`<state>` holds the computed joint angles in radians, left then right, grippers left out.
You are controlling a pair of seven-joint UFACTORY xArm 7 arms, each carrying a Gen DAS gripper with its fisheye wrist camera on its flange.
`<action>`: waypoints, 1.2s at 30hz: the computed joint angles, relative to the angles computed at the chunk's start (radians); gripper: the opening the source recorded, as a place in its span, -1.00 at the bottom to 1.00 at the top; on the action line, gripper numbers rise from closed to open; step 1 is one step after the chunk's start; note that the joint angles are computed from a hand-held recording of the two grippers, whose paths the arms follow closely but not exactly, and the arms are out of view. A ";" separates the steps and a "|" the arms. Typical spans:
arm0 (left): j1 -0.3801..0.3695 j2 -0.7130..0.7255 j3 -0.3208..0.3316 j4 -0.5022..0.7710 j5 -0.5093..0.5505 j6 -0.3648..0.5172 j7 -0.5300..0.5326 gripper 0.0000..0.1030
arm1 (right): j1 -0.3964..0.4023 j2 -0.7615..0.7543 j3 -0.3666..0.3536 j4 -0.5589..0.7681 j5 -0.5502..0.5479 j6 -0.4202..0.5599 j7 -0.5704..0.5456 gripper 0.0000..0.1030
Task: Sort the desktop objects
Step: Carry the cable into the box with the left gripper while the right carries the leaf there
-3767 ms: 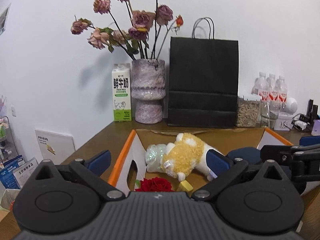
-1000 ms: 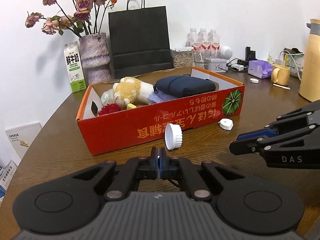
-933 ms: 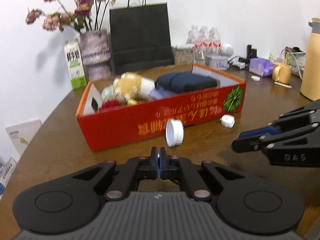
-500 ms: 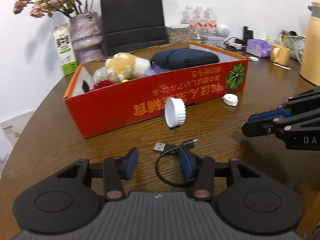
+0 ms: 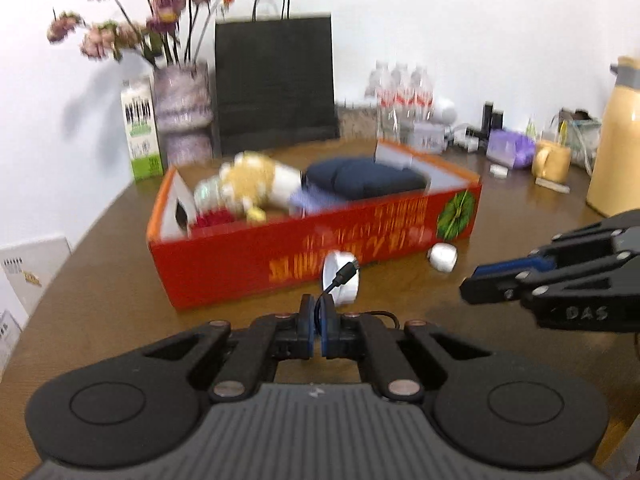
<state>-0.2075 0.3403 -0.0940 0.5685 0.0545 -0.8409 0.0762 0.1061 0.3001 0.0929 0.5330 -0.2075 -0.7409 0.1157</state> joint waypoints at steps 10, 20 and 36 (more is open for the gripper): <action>-0.016 -0.068 0.002 0.040 -0.077 -0.088 0.013 -0.93 | 0.026 -0.039 0.001 0.074 0.028 -0.039 -0.030 -0.73; -0.009 0.059 0.016 0.262 -0.145 -0.020 -0.025 -0.93 | 0.041 0.102 0.017 0.343 0.031 0.059 -0.006 -0.73; -0.010 0.306 0.054 0.528 -0.140 0.148 -0.020 -0.93 | -0.109 0.423 0.140 0.728 -0.121 0.309 0.086 -0.73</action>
<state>-0.2179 0.6466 -0.0404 1.0970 -0.0857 -0.6934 0.0561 -0.0025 0.7228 0.2332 1.2610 -0.3282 -0.4319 0.2020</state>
